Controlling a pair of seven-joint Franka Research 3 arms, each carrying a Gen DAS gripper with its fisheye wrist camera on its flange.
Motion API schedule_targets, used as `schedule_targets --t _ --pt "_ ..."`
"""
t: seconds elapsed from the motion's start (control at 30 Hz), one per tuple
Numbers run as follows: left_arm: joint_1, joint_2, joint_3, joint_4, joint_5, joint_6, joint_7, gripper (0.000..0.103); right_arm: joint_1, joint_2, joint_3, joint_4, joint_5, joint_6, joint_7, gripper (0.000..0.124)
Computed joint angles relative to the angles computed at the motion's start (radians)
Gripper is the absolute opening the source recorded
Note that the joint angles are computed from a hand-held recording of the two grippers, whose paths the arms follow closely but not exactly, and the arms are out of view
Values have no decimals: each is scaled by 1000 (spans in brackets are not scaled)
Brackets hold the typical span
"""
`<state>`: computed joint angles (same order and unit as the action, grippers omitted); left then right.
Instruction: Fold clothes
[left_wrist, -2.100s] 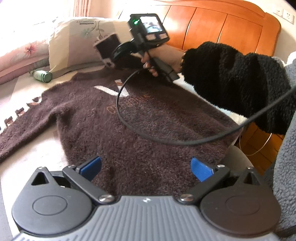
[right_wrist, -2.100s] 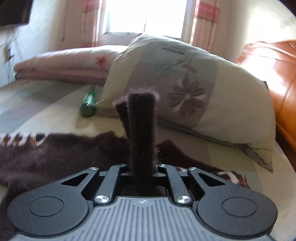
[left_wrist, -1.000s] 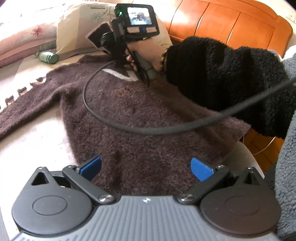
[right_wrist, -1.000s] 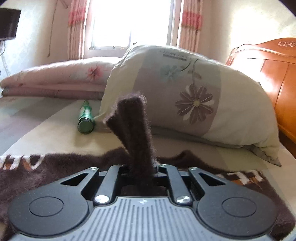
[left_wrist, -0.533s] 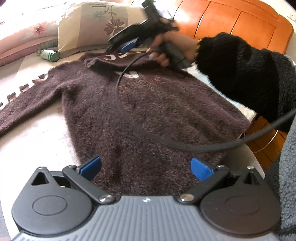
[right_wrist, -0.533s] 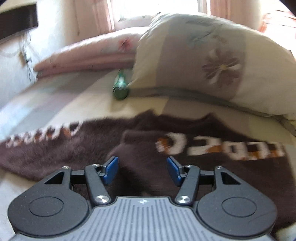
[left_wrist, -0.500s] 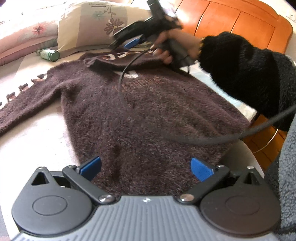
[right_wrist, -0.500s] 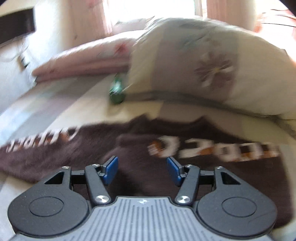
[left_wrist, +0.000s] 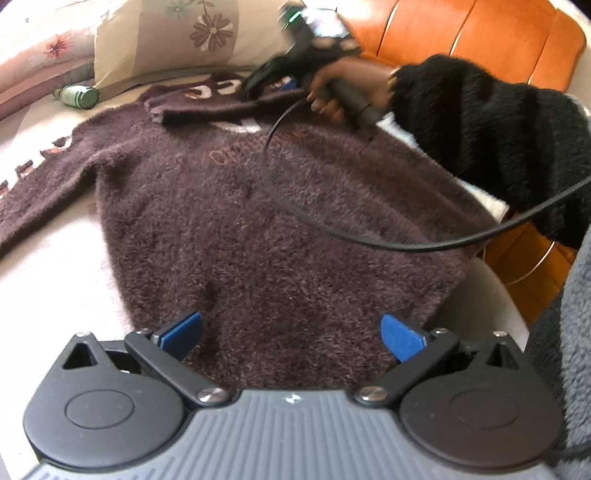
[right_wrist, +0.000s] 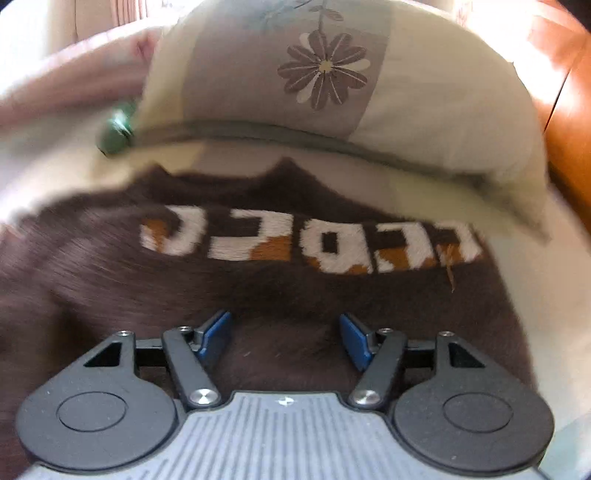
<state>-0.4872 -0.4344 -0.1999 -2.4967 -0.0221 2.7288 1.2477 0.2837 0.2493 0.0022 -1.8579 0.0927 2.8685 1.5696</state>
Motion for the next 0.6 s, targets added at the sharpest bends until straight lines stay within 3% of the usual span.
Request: schedule_targets --t 0.07,0.17,0.27,0.37,0.47,0.5,0.57,0.6 --pt "4 8 0 11 6 -18 5 102 -78 -92 70 -113 141 85 -144 74" --pt "10 19 9 22 -1 -23 15 102 -85 -242 12 -312 114 213 -162 88" --pt "26 44 23 51 1 -7 42 102 -131 -315 -19 -414 148 192 -223 89" --pt "58 126 34 144 26 24 103 102 -155 -312 -32 -444 183 162 -262 89" --pt "89 260 34 292 46 76 196 102 -105 -260 -42 -406 462 195 -485 89" --pt "99 314 32 351 43 92 236 102 -113 -239 -25 -396 462 222 -479 88" --pt "121 432 14 489 38 104 311 102 -85 -196 -58 -383 298 277 -327 88" --pt "134 493 3 563 27 104 362 102 -108 -181 -37 -369 274 280 -303 88"
